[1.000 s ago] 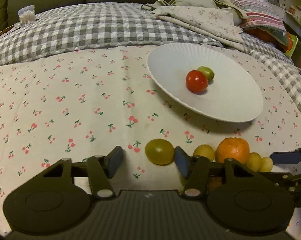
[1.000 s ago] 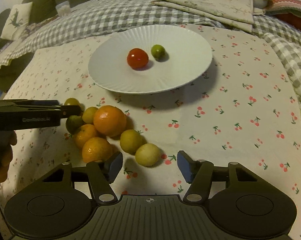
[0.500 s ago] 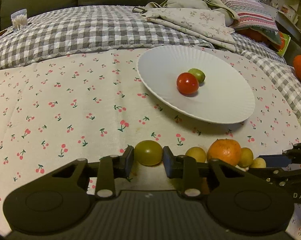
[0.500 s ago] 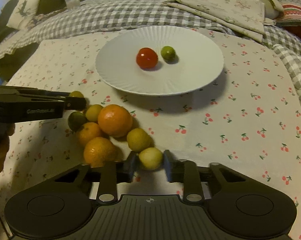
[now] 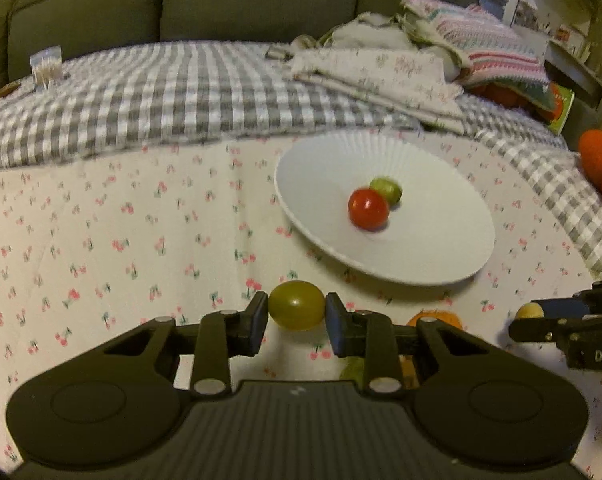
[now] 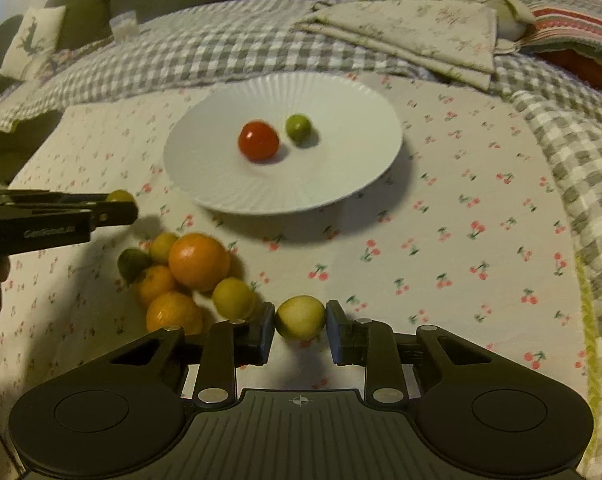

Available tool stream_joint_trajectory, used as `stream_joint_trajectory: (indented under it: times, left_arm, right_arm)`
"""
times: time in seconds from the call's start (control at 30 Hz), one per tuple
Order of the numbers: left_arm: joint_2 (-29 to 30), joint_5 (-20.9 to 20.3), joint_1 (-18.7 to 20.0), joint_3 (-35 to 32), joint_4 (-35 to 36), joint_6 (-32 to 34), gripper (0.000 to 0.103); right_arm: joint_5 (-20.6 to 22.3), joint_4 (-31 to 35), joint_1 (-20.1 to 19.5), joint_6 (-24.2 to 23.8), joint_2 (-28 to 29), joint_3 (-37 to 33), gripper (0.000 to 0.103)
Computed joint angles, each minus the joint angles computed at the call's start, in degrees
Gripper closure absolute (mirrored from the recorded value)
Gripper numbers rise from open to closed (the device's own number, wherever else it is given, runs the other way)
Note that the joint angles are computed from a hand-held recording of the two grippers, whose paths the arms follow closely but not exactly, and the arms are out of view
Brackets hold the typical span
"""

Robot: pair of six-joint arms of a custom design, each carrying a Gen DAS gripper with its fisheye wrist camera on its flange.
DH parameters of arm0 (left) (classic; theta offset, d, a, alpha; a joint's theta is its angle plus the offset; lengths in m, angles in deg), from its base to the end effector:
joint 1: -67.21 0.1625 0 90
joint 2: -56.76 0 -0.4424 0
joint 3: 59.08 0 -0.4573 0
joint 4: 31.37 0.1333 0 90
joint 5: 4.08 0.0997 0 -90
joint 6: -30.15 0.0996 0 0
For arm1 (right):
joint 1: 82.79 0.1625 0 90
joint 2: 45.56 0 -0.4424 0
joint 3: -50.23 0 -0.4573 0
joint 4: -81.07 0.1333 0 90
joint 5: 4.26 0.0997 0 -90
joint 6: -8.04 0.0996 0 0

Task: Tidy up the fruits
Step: 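Carry both fruits into the white plate and open both grippers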

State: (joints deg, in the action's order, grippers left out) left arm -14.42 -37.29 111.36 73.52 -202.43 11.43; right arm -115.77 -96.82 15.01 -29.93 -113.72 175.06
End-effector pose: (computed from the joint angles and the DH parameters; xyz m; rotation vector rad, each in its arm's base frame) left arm -0.1890 -0.4854 0.1618 0.3278 2.2692 -0.9932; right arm 0.1704 -0.5309 0.1635 0.8794 -2.4363 0.5699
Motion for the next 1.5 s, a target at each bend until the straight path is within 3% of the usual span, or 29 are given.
stream_joint_trajectory:
  times: [0.4,0.9,1.43,1.5]
  left_arm:
    - [4.5,0.2,-0.8,-2.4,-10.6,11.4,0.074]
    - [11.2,-4.1,1.8,-7.7,-14.2,18.9,0.074]
    - [13.4,-6.7,4.1,-9.3,-15.6,23.0,0.073]
    - [13.2,-7.2,4.3,-9.3,-15.3,22.8,0.072]
  right_arm:
    - [3.2,-5.4,-0.2,1.4,-0.3,-1.9,0.077]
    - [5.2,-7.4,-0.4,0.1,5.3,-6.6,0.077]
    - [7.2,-7.8,-0.9,-0.8,9.7,-10.0,0.076]
    - [7.6,-7.6,-1.0,-0.2,9.7,-10.2,0.072]
